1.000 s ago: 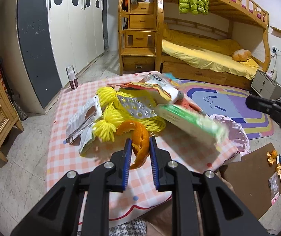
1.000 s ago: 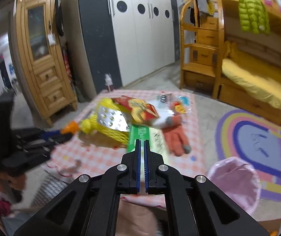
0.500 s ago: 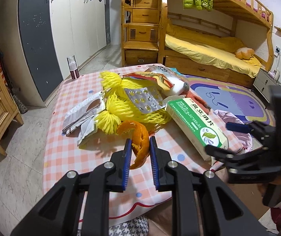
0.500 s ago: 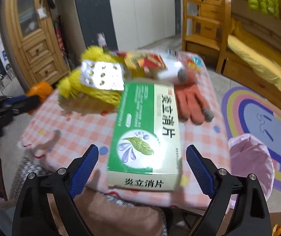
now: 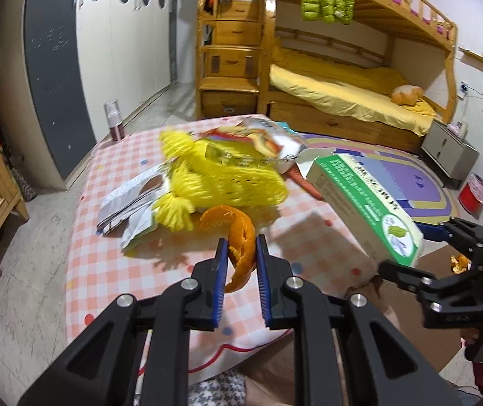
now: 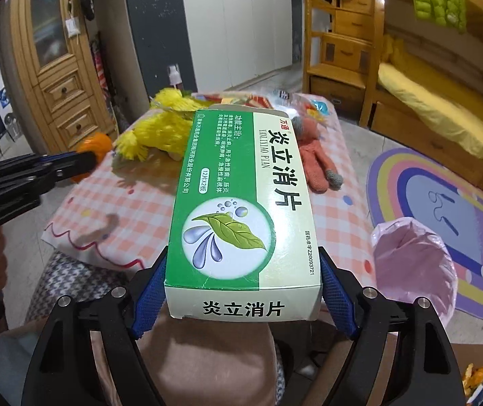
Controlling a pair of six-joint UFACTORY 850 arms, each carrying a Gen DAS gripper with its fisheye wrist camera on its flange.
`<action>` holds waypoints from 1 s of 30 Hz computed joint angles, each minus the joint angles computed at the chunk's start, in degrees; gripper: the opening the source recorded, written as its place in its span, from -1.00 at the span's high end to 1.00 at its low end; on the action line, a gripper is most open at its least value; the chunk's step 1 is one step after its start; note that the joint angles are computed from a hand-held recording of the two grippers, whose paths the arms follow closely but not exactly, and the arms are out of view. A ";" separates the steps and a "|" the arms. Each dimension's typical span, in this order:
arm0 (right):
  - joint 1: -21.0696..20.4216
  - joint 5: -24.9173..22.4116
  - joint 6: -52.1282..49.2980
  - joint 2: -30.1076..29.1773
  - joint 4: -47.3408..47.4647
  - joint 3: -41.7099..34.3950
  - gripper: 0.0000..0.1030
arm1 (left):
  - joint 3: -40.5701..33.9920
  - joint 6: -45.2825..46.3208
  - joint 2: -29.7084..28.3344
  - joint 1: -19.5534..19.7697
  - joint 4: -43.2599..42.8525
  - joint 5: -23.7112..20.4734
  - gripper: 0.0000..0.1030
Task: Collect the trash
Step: 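Lift the orange peel and green medicine box and carry both toward the pink trash bin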
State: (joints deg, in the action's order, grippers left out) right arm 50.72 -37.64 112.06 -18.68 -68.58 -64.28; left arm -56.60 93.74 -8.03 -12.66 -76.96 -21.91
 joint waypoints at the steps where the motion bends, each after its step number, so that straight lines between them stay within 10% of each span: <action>1: 0.46 -1.22 0.20 0.53 -0.06 0.24 -0.55 | 0.10 0.37 0.14 -0.09 -0.26 -0.21 0.71; 18: -0.15 -12.89 -24.66 -2.62 22.46 -1.98 -0.55 | 0.40 2.35 -0.09 -2.57 -1.46 -0.70 0.71; 30: 2.94 -18.56 -2.05 7.63 8.49 6.79 -0.55 | -0.64 5.95 -1.23 -4.85 -3.06 -3.67 0.71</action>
